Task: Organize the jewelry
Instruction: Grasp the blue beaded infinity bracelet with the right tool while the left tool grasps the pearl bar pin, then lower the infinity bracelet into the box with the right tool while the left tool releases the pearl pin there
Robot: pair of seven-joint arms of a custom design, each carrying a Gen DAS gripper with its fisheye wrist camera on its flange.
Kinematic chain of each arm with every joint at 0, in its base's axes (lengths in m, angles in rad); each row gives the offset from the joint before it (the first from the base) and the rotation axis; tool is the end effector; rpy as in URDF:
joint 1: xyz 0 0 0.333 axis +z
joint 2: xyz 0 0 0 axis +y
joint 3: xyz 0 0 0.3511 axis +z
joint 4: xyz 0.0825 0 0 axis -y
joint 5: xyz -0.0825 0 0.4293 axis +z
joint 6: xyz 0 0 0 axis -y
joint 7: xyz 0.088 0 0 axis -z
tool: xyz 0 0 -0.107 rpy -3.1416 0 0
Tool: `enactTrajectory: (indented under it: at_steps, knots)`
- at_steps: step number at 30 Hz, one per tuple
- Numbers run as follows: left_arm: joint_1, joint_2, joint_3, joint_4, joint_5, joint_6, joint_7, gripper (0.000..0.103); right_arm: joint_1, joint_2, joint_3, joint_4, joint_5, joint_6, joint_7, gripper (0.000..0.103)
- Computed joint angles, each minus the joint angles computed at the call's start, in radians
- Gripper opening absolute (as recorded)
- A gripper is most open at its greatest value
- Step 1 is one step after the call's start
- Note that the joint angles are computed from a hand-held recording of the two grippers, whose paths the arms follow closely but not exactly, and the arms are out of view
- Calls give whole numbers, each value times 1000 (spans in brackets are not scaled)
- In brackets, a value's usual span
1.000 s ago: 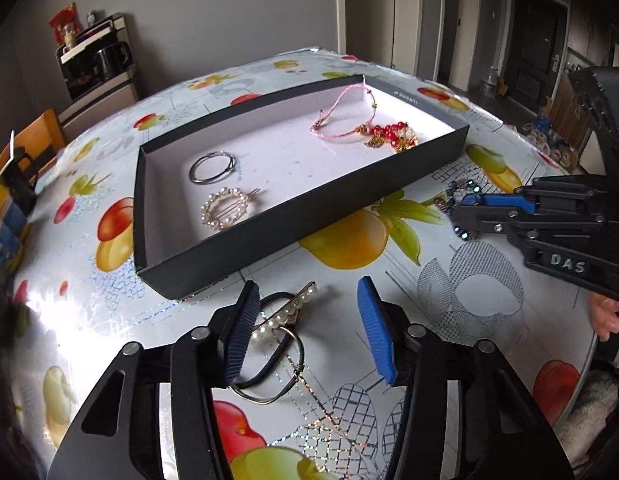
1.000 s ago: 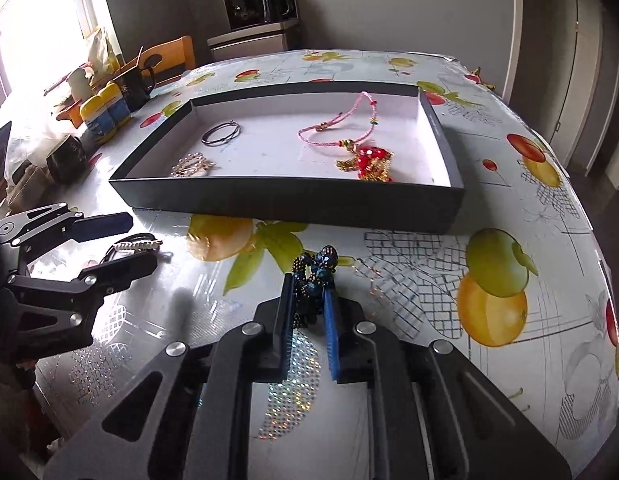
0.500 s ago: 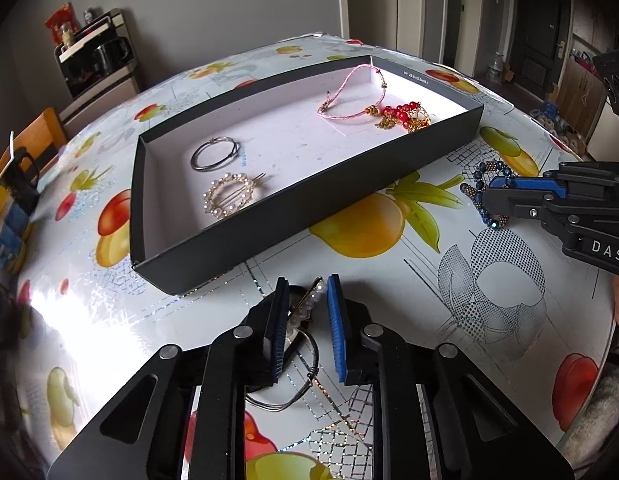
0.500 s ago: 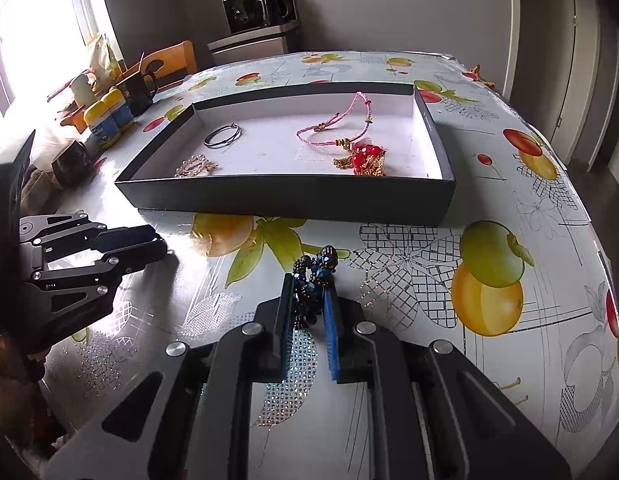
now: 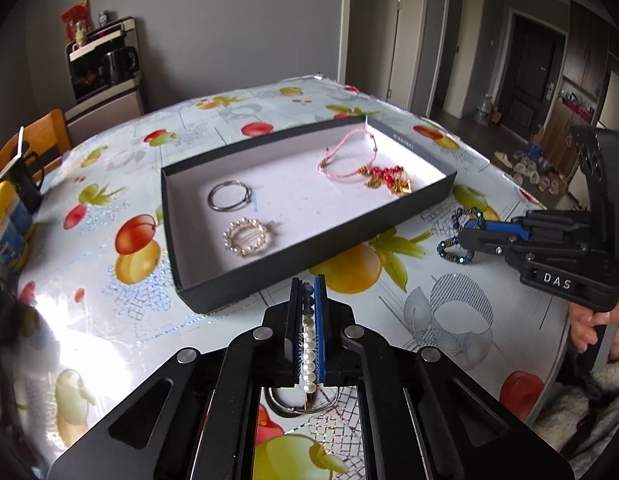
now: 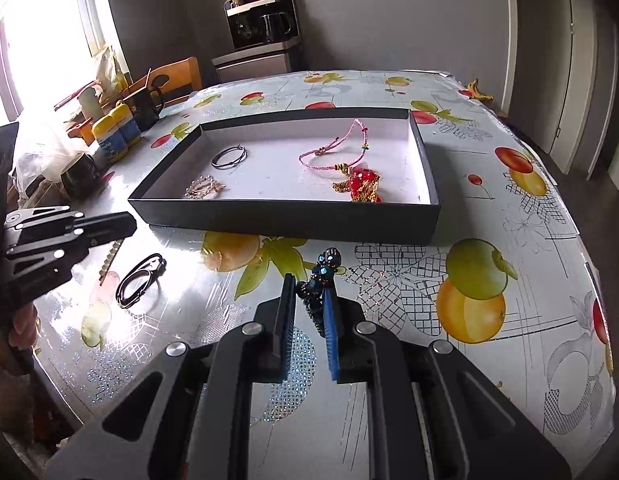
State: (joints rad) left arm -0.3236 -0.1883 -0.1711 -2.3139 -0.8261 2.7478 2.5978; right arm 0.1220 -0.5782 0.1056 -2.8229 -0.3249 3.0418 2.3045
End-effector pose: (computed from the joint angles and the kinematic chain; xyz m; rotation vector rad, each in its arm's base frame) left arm 0.4975 -0.2386 0.4900 -0.9449 2.5295 -1.0317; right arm 0.3846 0.1143 0.4511 -1.5358 1.8572 -0.5621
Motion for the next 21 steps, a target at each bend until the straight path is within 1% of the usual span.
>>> enactTrajectory:
  at_steps: [6,8,12,17,19,21]
  knots:
    - [-3,-16,17,9,-51,-20,33,6,-8,-29,5,-7,-6,4,-5,13]
    - [1,-14,15,12,-49,-23,27,6,-17,-41,11,-10,-10,3,-3,13]
    - [7,-9,12,18,-42,-28,19,6,-16,-56,0,-10,-11,-4,-15,13]
    - [12,13,3,66,-18,-34,-1,6,-45,-59,-2,24,-27,-10,-38,13]
    - [16,34,-6,99,3,-31,-23,6,-45,-46,-19,46,-25,-4,-53,13]
    - [22,62,-18,135,42,-19,-54,6,-29,-22,-50,69,-12,15,-73,13]
